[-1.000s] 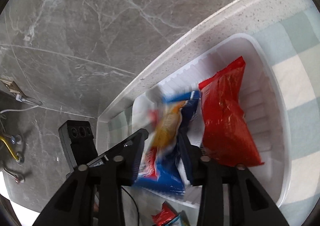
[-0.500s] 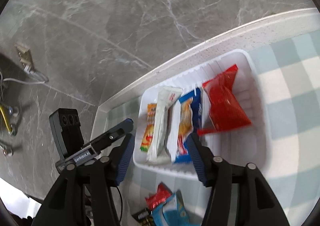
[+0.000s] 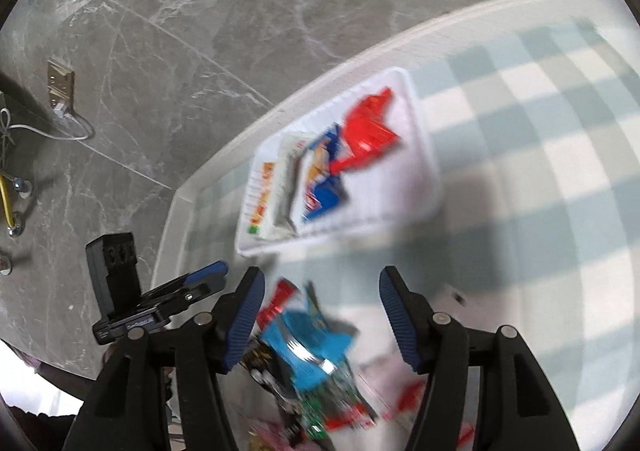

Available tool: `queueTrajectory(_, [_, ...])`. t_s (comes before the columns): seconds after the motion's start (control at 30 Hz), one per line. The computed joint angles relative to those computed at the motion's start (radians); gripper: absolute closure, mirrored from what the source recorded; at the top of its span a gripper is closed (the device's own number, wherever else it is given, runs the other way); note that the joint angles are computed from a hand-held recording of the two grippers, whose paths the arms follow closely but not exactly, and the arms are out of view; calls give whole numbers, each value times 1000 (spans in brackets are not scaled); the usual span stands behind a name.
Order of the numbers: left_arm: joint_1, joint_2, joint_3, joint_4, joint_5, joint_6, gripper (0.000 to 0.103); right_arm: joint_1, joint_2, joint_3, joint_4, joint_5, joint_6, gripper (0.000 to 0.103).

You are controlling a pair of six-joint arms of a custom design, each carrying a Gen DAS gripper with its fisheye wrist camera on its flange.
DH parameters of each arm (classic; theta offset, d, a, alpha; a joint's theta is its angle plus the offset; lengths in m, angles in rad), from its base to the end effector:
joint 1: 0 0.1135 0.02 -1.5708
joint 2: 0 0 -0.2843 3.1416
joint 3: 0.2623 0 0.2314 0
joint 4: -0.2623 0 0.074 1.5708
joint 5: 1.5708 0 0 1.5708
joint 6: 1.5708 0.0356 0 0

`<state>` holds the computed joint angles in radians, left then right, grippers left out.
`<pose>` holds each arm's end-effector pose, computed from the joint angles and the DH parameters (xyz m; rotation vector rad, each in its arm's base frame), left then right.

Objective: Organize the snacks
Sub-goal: 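Move both tools back over remaining snack pile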

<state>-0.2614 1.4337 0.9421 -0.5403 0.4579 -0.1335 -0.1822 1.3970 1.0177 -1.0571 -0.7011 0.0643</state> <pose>0.2479 -0.0826 0.2516 0.3342 2.5923 -0.7374 0.2148 -0.0162 0.2662 0.2756 2.7848 1.0101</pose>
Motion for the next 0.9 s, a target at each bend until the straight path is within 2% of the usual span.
queueTrajectory(0.2, [-4, -149, -167, -25, 28, -83, 46, -77, -83, -115, -77, 100, -61, 39])
queueTrajectory(0.37, [-4, -263, -245, -79, 35, -137, 46, -88, -118, -211, -87, 147, -67, 39])
queueTrajectory(0.6, [-43, -354, -292, -123, 33, -213, 46, 82, -164, -234, -16, 247, 46, 39])
queueTrajectory(0.77, [-128, -350, -309, -70, 21, -317, 45, 248, -168, -226, 28, 364, 112, 39])
queueTrajectory(0.9, [-224, -304, -310, -12, -13, -402, 44, 386, -171, -223, 50, 485, 109, 39])
